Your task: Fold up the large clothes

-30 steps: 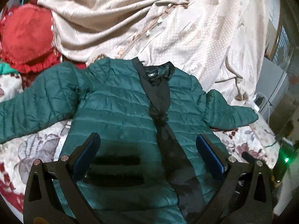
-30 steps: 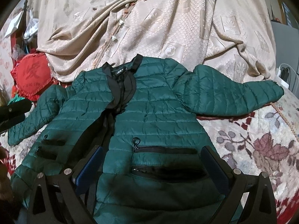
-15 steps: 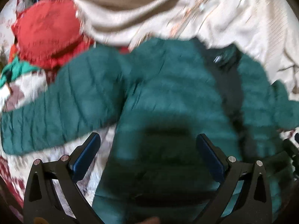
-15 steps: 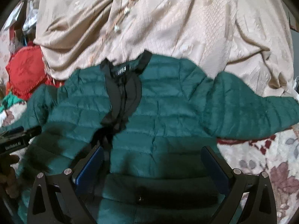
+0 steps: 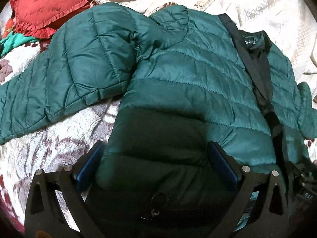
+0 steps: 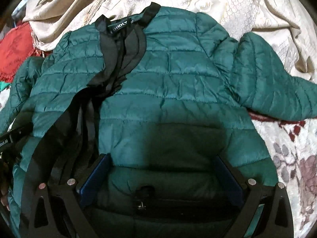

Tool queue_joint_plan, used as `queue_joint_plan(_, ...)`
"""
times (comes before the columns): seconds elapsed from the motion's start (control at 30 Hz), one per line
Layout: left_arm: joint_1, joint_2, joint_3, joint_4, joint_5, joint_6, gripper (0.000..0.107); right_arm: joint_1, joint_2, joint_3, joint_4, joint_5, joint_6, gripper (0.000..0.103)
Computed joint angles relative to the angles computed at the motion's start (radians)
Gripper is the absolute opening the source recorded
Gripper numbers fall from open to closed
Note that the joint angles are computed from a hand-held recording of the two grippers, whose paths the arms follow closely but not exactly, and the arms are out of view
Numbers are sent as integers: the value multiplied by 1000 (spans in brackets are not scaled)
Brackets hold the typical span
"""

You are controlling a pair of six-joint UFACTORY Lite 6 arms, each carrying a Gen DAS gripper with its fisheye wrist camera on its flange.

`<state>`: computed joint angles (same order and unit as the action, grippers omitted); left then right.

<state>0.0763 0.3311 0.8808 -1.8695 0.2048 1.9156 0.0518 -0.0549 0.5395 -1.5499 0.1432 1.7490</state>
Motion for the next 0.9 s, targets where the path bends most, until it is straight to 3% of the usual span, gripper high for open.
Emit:
queue_joint_plan(0.13, 174, -127, -41, 160, 107, -150, 102, 1, 1, -8, -90, -2, 91, 103)
queue_joint_plan(0.27, 507, -121, 46, 352, 308, -222, 102, 16, -7, -13, -78, 18, 84, 103)
queue_joint_plan(0.4, 822, 97, 246, 364, 438, -112, 102, 21, -10, -12, -46, 25, 52, 103)
queue_joint_plan(0.5, 951, 313, 476, 481, 503, -242, 96, 24, -13, -15, -40, 30, 45, 103)
queue_joint_plan(0.73, 972, 692, 954, 714, 595, -667, 96, 22, -11, -14, -55, 29, 60, 103)
queue_joint_plan(0.83, 941, 725, 1015, 730, 588, -688, 96, 23, -12, -15, -54, 30, 59, 103)
queue_joint_plan(0.87, 931, 729, 1028, 739, 589, -710, 89, 23, -12, -15, -54, 30, 59, 103)
queue_joint_plan(0.9, 925, 736, 1046, 752, 599, -739, 75, 22, -11, -16, -62, 30, 66, 103)
